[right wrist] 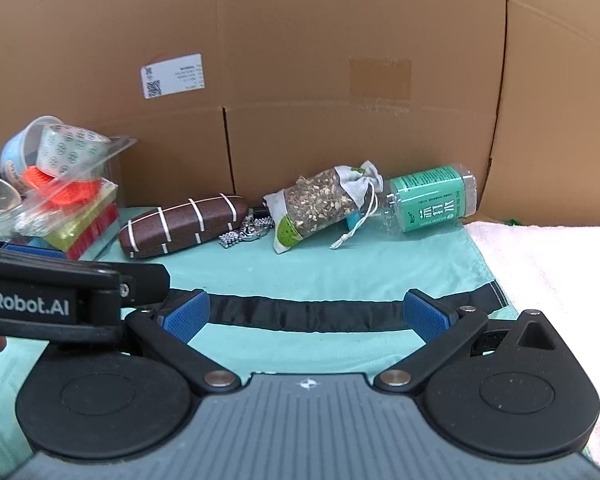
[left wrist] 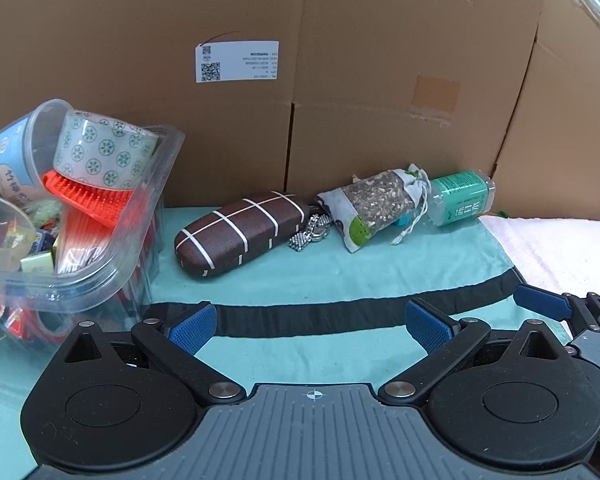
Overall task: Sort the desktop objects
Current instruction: 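Move the left tool to the cloth seed bag, then close the left tool on the cloth seed bag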
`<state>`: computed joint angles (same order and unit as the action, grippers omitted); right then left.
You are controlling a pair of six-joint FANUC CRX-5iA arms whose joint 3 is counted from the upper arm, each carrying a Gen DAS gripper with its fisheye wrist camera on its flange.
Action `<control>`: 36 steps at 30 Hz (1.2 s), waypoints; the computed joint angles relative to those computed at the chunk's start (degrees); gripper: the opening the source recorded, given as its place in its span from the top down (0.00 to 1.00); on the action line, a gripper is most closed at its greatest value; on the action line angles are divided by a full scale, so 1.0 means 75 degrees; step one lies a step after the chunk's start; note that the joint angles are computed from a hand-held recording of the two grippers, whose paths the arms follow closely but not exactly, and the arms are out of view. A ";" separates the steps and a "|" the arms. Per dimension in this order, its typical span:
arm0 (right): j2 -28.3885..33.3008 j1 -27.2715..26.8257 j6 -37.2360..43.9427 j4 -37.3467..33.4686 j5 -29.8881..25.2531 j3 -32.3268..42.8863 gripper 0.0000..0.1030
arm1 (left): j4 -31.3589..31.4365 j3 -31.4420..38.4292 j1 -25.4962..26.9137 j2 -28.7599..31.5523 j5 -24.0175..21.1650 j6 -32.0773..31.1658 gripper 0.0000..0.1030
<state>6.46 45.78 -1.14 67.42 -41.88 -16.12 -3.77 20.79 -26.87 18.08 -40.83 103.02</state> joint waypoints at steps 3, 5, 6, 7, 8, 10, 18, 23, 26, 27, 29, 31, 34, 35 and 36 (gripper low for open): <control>0.0137 -0.0120 0.0145 -0.0081 0.0118 0.0110 0.00 | 0.0125 0.0188 0.0066 0.0190 -0.0046 -0.0029 0.00; 0.0243 -0.0235 0.0305 -0.0086 0.0216 0.0208 0.00 | 0.0543 0.0242 0.0183 0.0333 0.0013 -0.0189 0.00; 0.0289 -0.0317 0.0299 0.0023 0.0283 0.0227 0.00 | 0.0739 0.0300 0.0232 0.0418 0.0006 -0.0250 0.00; 0.0322 -0.0424 0.0258 0.0182 0.0395 0.0228 0.00 | 0.0919 0.0364 0.0272 0.0503 0.0000 -0.0315 0.00; 0.0354 -0.0537 0.0261 0.0289 0.0535 0.0244 0.00 | 0.1063 0.0439 0.0295 0.0592 -0.0001 -0.0371 0.00; 0.0437 -0.0767 0.0384 0.0386 0.0822 0.0322 0.00 | 0.1203 0.0676 0.0302 0.0798 -0.0076 -0.0487 0.00; 0.0865 -0.1472 0.0274 0.0790 0.1554 0.0618 0.00 | 0.0789 0.2054 0.0189 0.1741 -0.0399 -0.0264 0.00; 0.1196 -0.1972 -0.0409 0.1165 0.2222 0.0834 0.00 | 0.0698 0.3089 0.0179 0.2490 -0.0523 -0.0091 0.00; 0.1397 -0.2159 -0.0458 0.1190 0.2442 0.1002 0.04 | 0.1359 0.3606 0.0267 0.3002 -0.0521 -0.0624 0.06; 0.1453 -0.2197 -0.0419 0.1169 0.2491 0.1053 0.05 | 0.1668 0.3728 0.0302 0.3155 -0.0508 -0.0871 0.08; 0.1499 -0.2388 -0.0773 0.1581 0.2837 0.1015 0.07 | 0.2191 0.4127 0.0344 0.3520 -0.0666 -0.1350 0.11; 0.1545 -0.2578 -0.1174 0.2084 0.3164 0.0991 0.11 | 0.2472 0.4674 0.0347 0.3926 -0.0921 -0.1622 0.16; 0.1613 -0.2954 -0.2134 0.3366 0.3715 0.0935 0.14 | 0.2645 0.5369 0.0345 0.4422 -0.1178 -0.1802 0.15; 0.1638 -0.3042 -0.2394 0.3653 0.3839 0.0943 0.17 | 0.2597 0.5750 0.0341 0.4641 -0.1378 -0.1725 0.15; 0.1655 -0.3149 -0.2735 0.4002 0.3979 0.0947 0.18 | 0.2598 0.6162 0.0346 0.4886 -0.1615 -0.1680 0.15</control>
